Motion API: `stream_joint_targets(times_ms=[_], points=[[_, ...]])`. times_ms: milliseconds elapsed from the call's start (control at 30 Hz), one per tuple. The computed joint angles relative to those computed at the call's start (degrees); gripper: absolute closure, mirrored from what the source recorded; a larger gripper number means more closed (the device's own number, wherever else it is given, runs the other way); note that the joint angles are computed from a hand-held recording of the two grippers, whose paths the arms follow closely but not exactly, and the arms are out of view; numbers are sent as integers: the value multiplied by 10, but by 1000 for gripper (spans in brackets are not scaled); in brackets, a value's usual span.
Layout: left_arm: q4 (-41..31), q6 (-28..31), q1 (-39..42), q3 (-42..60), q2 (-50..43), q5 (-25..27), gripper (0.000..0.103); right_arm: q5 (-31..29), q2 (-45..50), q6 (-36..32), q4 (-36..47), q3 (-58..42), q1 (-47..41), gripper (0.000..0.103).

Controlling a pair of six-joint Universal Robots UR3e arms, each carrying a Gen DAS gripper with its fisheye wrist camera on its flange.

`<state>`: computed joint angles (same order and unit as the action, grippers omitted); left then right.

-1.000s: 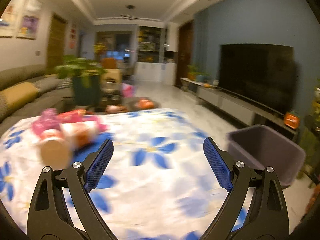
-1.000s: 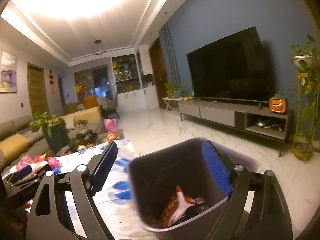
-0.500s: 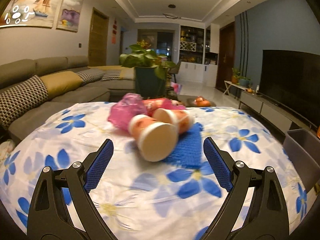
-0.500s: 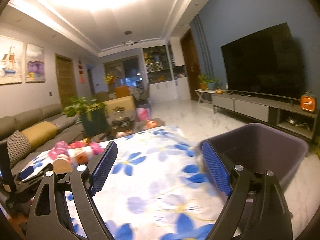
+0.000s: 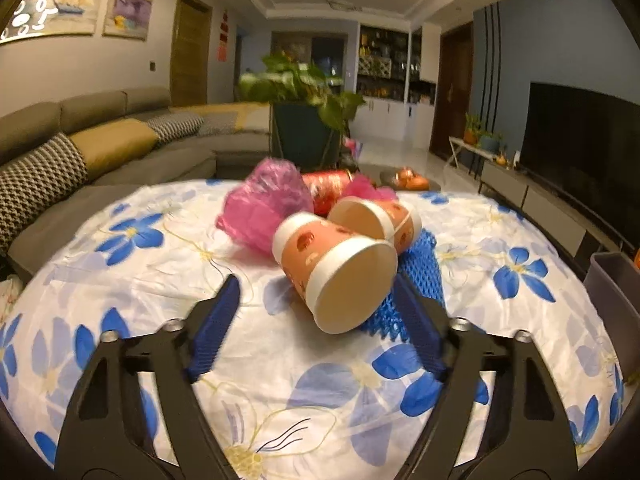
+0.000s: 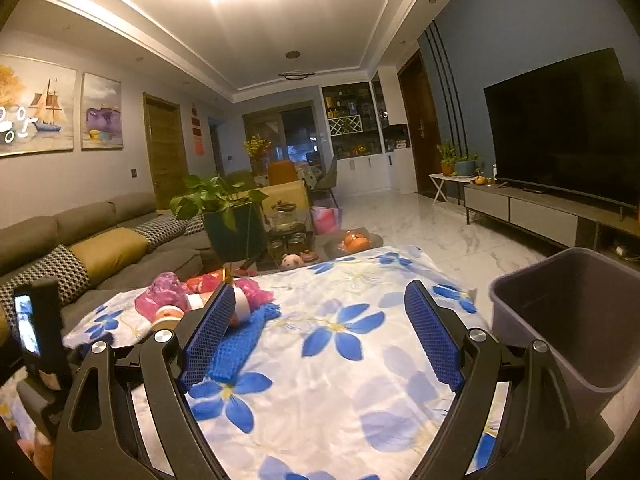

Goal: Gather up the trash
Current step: 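Grasp an orange paper cup with the left tool while the right tool grasps another cup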

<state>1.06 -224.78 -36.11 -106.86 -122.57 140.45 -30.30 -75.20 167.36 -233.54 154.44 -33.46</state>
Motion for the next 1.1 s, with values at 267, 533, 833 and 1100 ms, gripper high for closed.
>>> stream_joint_targets(times_ms=[267,533,833,1100], points=[[-2,-19,63,-38,22,-108,89,-93,32,22,15,-72,116,23],[73,-35,79,-99,42,-136,101,-185,72,22,32,-130,222,29],[101,-36,66,-188,136,-45,101,-296,111,42,84,-231,342,32],[113,-16,113,-239,191,-16,101,-413,187,48,173,-383,462,44]])
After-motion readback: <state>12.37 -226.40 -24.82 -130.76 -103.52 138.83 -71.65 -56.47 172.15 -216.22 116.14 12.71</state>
